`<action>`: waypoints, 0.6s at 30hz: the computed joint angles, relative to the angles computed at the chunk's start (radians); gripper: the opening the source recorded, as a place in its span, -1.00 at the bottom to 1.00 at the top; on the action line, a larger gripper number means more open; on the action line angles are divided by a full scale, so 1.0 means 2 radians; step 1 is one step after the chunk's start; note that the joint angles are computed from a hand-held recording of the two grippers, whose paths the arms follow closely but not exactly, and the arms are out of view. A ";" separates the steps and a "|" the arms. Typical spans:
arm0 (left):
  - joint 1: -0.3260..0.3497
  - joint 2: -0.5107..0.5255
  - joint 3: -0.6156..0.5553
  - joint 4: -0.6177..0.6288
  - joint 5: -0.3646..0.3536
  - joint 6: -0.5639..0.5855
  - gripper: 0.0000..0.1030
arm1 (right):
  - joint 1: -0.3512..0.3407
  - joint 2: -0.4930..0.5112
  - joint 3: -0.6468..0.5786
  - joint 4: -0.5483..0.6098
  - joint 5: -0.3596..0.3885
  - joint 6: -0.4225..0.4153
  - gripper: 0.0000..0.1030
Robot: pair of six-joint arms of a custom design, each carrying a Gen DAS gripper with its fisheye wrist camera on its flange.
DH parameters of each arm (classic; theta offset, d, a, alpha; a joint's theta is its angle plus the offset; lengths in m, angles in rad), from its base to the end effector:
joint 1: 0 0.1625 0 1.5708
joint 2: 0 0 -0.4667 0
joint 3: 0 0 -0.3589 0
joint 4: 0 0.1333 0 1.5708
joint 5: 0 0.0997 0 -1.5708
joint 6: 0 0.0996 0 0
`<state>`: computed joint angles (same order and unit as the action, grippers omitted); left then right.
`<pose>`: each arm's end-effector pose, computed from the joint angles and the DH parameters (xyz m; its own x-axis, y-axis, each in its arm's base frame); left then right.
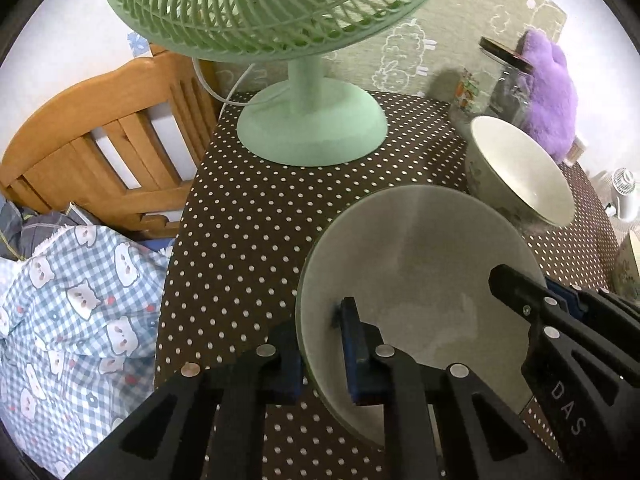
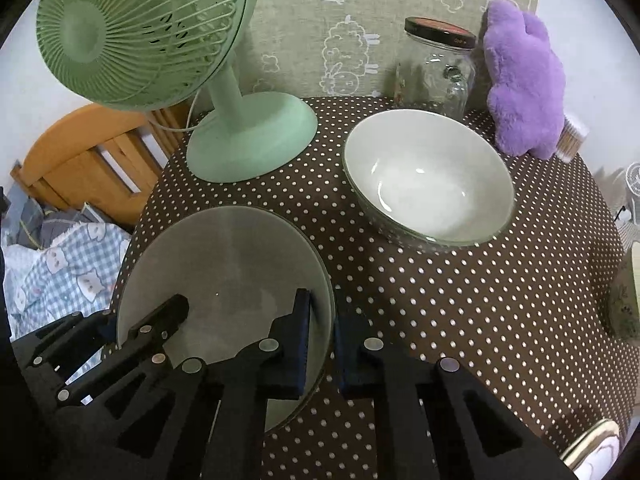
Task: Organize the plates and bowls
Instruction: 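Lift the grey glass plate and carry it toward the plate stack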
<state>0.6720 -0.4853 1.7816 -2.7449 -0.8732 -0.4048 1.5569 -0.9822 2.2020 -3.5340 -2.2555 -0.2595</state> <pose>-0.3465 -0.5278 -0.0532 -0.6881 0.3527 -0.6341 0.5502 0.8234 -0.1391 0.0632 -0.5090 0.2243 -0.7455 0.2352 0.6237 -0.1873 0.8240 -0.5347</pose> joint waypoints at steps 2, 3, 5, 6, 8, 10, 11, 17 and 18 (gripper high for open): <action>-0.006 -0.003 0.006 0.003 -0.004 -0.004 -0.75 | 0.000 -0.006 0.009 -0.003 -0.001 0.000 -0.74; -0.009 -0.005 0.010 0.003 -0.007 -0.004 -0.75 | 0.000 -0.009 0.013 -0.004 -0.003 0.001 -0.74; -0.016 -0.006 0.016 0.009 -0.011 -0.007 -0.75 | 0.001 -0.018 0.025 -0.006 -0.006 0.003 -0.74; -0.019 -0.008 0.021 0.010 -0.014 -0.009 -0.75 | 0.001 -0.022 0.030 -0.007 -0.007 0.005 -0.74; -0.024 -0.011 0.029 0.013 -0.022 -0.018 -0.75 | 0.002 -0.031 0.044 -0.011 -0.011 0.006 -0.74; -0.030 -0.016 0.041 0.014 -0.031 -0.029 -0.74 | 0.003 -0.039 0.058 -0.015 -0.014 0.008 -0.74; -0.033 -0.017 0.045 0.015 -0.034 -0.033 -0.74 | 0.004 -0.043 0.066 -0.018 -0.016 0.010 -0.74; -0.057 -0.029 0.072 0.016 -0.044 -0.061 -0.74 | 0.006 -0.069 0.113 -0.028 -0.021 0.028 -0.74; -0.061 -0.031 0.076 0.016 -0.044 -0.065 -0.74 | 0.006 -0.072 0.120 -0.030 -0.021 0.030 -0.74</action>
<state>0.5496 -0.5464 1.9332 -2.7135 -0.9614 -0.5345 1.5692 -1.1268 2.4412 -3.5939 -2.2973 -0.1997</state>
